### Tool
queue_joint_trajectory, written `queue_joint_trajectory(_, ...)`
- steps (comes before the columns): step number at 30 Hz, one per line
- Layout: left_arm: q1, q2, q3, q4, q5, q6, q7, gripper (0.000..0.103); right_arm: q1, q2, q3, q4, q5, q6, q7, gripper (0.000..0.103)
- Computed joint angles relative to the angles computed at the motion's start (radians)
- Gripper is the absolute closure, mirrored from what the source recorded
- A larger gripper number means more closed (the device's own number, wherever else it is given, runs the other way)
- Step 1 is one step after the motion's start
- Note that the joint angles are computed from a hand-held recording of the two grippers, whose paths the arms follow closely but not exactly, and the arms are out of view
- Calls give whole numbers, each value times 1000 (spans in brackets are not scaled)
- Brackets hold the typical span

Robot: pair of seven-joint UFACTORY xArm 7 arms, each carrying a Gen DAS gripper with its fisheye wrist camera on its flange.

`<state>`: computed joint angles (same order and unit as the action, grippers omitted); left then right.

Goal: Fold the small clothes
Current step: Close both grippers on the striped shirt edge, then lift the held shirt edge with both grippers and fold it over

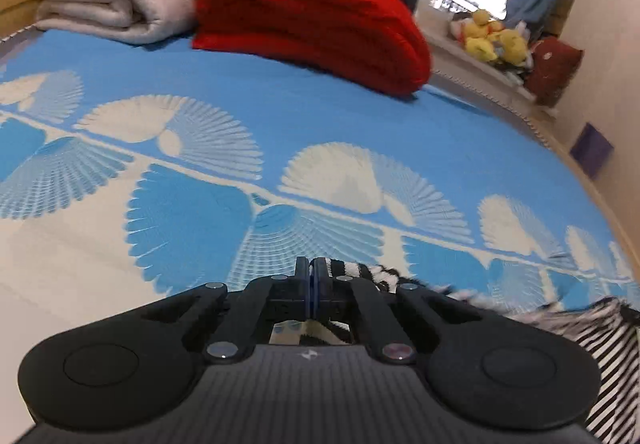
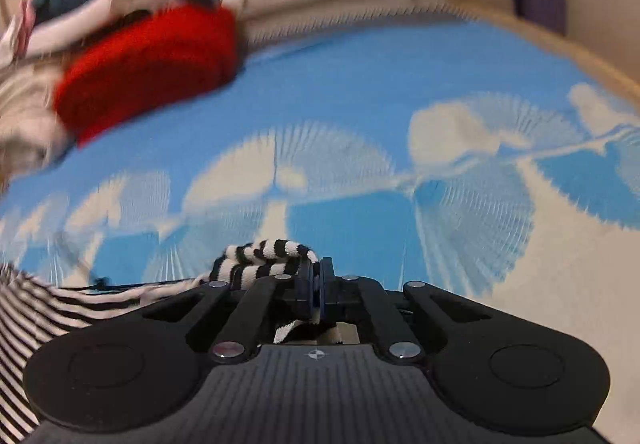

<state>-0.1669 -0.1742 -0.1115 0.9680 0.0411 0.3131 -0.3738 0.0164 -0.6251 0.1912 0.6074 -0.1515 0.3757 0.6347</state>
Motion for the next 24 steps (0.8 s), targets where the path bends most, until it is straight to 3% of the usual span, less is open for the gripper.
queue_joint_trajectory(2,13,23,-26,36,76,95,-22,102,-17,34,22,26,-20,55,5,101)
queue_joint_trajectory(4,5,59,-32,96,29,250,44,96,-16,84,47,67,-50,176,0,101)
queue_joint_trajectory(5,-31,74,0,124,-2,324,82,94,-5,106,52,83,-59,239,-2,101)
queue_joint_trajectory(6,-25,71,-7,133,9,356,82,90,20,129,39,96,-46,286,-14,99)
queue_joint_trajectory(8,-19,25,-6,116,43,345,42,71,40,116,31,97,-61,302,-8,88)
queue_joint_trajectory(9,-18,-8,3,99,13,326,37,62,51,101,22,104,-59,319,-9,74)
queue_joint_trajectory(10,-22,-42,18,83,-42,318,46,62,59,74,11,100,-48,321,0,65)
queue_joint_trajectory(11,-28,-68,34,82,-101,337,61,62,69,25,-6,80,-23,311,14,63)
queue_joint_trajectory(16,-11,-167,59,131,-186,592,61,62,137,-176,-101,43,122,421,-51,62)
queue_joint_trajectory(20,-23,-346,76,-8,-250,671,119,60,150,-323,-101,28,195,576,-66,52)
queue_joint_trajectory(24,-18,-470,73,-185,-289,718,77,60,173,-464,-114,-51,277,731,-56,50)
